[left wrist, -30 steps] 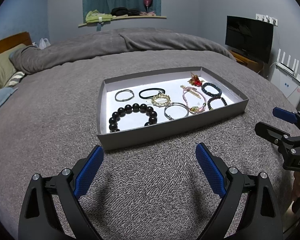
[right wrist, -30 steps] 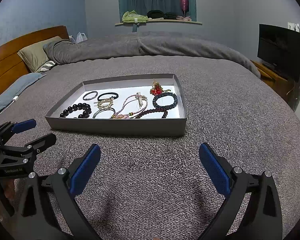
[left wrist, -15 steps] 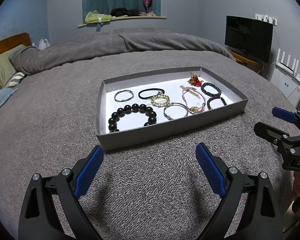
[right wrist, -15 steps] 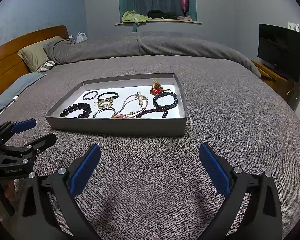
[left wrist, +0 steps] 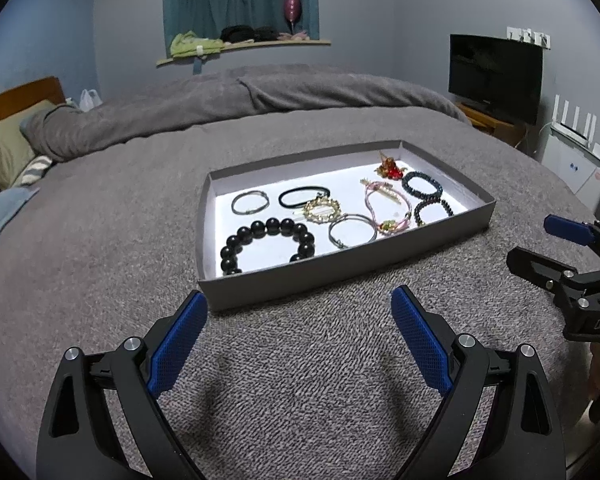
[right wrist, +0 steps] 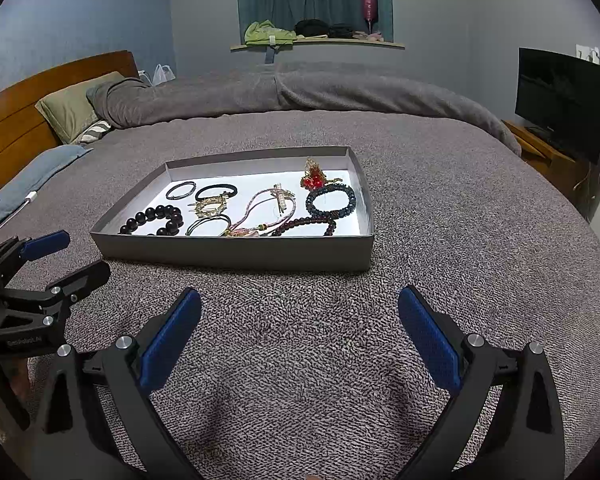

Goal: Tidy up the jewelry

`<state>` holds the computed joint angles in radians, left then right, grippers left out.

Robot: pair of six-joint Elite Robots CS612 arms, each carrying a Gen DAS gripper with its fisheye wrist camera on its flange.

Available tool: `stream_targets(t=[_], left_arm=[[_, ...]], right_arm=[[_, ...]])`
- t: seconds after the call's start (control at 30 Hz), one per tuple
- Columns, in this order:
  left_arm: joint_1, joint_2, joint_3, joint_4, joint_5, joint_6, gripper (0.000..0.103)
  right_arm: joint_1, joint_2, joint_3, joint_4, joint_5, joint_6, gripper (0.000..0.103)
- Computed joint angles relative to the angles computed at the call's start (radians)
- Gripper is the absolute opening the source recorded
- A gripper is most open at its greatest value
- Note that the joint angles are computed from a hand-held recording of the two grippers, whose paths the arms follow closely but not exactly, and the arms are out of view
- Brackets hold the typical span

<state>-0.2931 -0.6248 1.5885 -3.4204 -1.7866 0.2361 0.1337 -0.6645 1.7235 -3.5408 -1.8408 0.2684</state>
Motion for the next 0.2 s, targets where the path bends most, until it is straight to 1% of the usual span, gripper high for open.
stream_targets(t=[0.2], left_arm=[[0.001, 0.000, -0.004, 0.014, 0.006, -0.007, 0.093]], right_arm=[[-0.001, 0.001, -0.001, 0.002, -0.002, -0.001, 0.097]])
